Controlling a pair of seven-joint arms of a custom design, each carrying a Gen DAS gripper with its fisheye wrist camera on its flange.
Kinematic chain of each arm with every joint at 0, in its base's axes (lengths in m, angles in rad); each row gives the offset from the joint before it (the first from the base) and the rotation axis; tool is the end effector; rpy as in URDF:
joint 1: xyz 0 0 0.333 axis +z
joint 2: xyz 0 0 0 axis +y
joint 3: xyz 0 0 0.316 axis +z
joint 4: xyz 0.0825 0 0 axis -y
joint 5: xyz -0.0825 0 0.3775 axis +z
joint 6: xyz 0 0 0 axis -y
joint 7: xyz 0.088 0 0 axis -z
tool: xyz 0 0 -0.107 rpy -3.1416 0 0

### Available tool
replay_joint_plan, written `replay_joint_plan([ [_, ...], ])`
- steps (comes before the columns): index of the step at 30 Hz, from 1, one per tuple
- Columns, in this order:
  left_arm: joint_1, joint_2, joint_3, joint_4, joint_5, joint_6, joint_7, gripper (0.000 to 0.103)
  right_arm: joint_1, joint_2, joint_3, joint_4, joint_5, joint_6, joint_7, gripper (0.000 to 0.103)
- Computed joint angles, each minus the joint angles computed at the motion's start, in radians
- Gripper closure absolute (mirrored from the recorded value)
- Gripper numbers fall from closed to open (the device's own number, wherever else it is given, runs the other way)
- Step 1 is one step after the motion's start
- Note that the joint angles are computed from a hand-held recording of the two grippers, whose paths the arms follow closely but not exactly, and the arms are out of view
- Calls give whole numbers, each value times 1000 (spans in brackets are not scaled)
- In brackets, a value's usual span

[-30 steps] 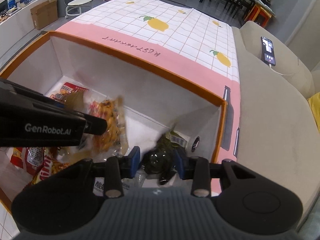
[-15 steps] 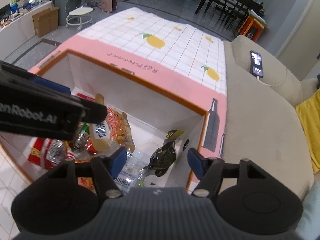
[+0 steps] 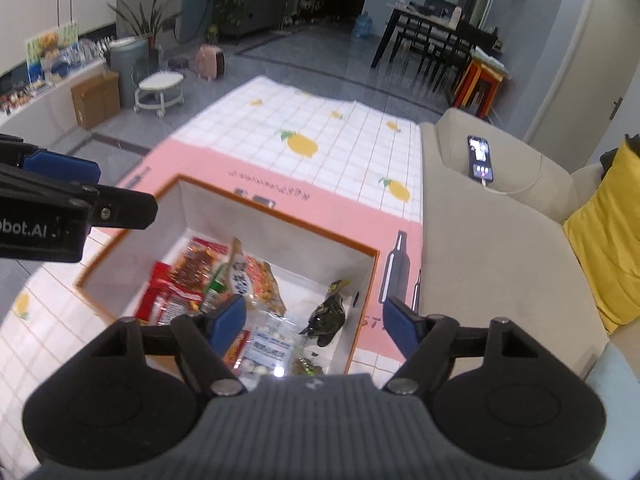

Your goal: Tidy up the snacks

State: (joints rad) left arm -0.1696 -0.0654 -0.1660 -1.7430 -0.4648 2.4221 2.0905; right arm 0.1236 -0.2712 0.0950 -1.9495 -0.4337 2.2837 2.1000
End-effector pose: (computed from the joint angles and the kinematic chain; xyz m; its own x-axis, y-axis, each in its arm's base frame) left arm 0.5491 -0.1973 0.6763 -0.6123 -0.7866 0.0798 -0.5664 0.3660 -0.7383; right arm 0.5014 0.1081 0.6649 -0.1680 -0.9775 0.1276 -0.7545 0.0442 -0.6548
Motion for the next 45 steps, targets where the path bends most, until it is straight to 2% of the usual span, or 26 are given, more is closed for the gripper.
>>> replay_joint_plan([
  [5,-12,-125,24,-107,-35,81,83,17,12,-96,23,-34,23,15,47,21],
  [10,-50,-252,60,-236,-56,201,148,14,7,-204,70,-99,26,65,134,13],
  [15,-97,-362,103,-379,-66,329,165,12,-32,-331,155,-205,-20,121,294,10],
  [17,-108,-400,116,-434,-58,363,148,12,-48,-380,186,-255,-36,147,367,9],
  [20,-90,-448,105,-513,-1,404,76,12,-79,-449,239,-328,-58,168,481,9],
  [22,-99,-469,120,-553,19,421,47,12,-100,-480,276,-360,-80,161,545,8],
  [25,-79,-476,109,-604,66,460,-35,12,-136,-517,340,-400,-130,127,640,8],
  [28,-95,-467,125,-645,96,494,-74,12,-161,-535,388,-439,-177,106,755,8],
  [30,-93,-460,124,-669,130,502,-89,12,-138,-529,382,-468,-179,105,799,8],
  [32,-59,-441,93,-674,182,492,-133,12,-108,-518,362,-495,-181,119,816,8],
  [33,-57,-452,95,-691,197,483,-143,12,-103,-507,360,-502,-187,121,827,8],
  [37,-111,-452,138,-712,193,454,-126,12,-90,-477,354,-523,-235,137,865,8],
  [42,-90,-444,109,-733,228,475,-151,12,-81,-447,348,-539,-306,165,899,8],
  [45,-96,-435,116,-727,237,452,-158,12,-76,-429,345,-542,-350,171,906,8],
])
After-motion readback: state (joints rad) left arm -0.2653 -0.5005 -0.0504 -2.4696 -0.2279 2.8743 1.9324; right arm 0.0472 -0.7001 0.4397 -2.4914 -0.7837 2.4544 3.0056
